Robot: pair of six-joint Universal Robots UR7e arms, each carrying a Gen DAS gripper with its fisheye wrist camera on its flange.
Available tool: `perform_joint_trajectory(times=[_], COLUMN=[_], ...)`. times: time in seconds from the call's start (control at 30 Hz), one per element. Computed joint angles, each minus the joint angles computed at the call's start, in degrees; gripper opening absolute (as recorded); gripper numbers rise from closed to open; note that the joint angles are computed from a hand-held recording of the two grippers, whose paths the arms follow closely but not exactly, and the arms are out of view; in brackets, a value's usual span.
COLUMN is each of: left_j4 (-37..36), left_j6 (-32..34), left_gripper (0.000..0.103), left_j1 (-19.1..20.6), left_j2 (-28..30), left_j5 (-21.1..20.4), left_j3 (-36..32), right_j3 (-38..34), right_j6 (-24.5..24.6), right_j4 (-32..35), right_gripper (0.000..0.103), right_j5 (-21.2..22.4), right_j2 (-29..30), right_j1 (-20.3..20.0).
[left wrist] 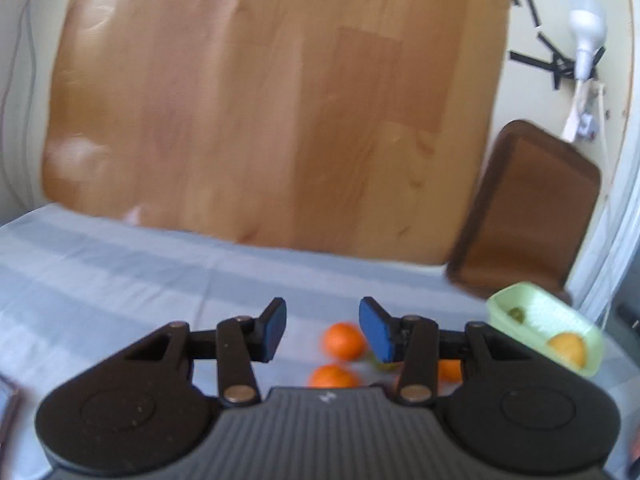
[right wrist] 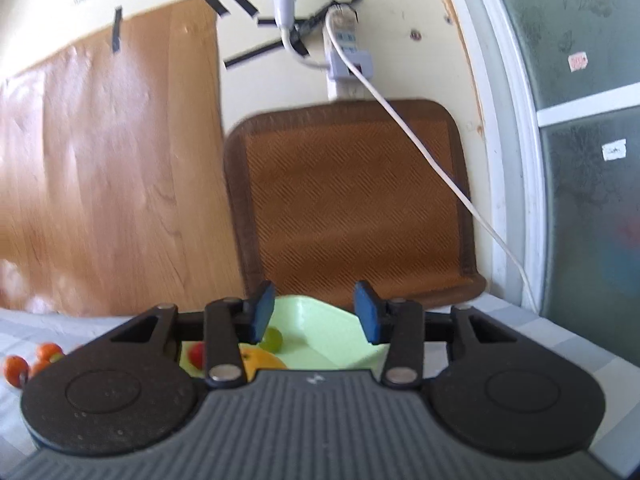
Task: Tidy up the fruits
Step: 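Grasp a tangerine with the left gripper while the right gripper grasps another tangerine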
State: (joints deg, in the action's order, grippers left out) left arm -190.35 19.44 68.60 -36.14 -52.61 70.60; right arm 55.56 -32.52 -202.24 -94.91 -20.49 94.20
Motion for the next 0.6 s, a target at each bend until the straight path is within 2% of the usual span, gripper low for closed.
perform_joint_trajectory(times=[0.13,0.2,0.23,0.27,0.37,0.5,0.6], left_j4=[4.6,7.6,9.0,10.1,14.1,17.3,15.7], left_j6=[-1.3,-3.9,-5.3,-7.0,-11.6,-16.1,-15.1], left_gripper=[0.042,0.059,0.072,0.075,0.073,0.068,0.046], left_j1=[1.3,1.9,2.3,2.7,3.9,5.1,5.2], left_j2=[-1.8,-1.7,-1.4,-1.0,-0.4,0.7,1.5], left_j5=[-2.2,-4.8,-6.0,-7.0,-10.4,-13.2,-12.1], left_j3=[2.3,1.6,0.8,0.0,-2.1,-4.1,-3.9], right_j3=[3.5,1.8,0.2,-1.7,-8.9,-18.0,-23.4], right_j6=[2.4,2.0,2.2,2.6,5.4,8.9,12.5], right_j4=[13.0,22.9,27.1,30.8,39.7,48.3,53.3], right_gripper=[0.047,0.048,0.048,0.048,0.048,0.048,0.049], right_j5=[6.1,6.8,6.6,6.2,5.9,3.1,2.9], right_j2=[-3.1,-2.4,-1.5,-0.4,3.8,9.0,11.4], right_j1=[1.5,2.8,3.5,4.0,5.1,5.8,5.6])
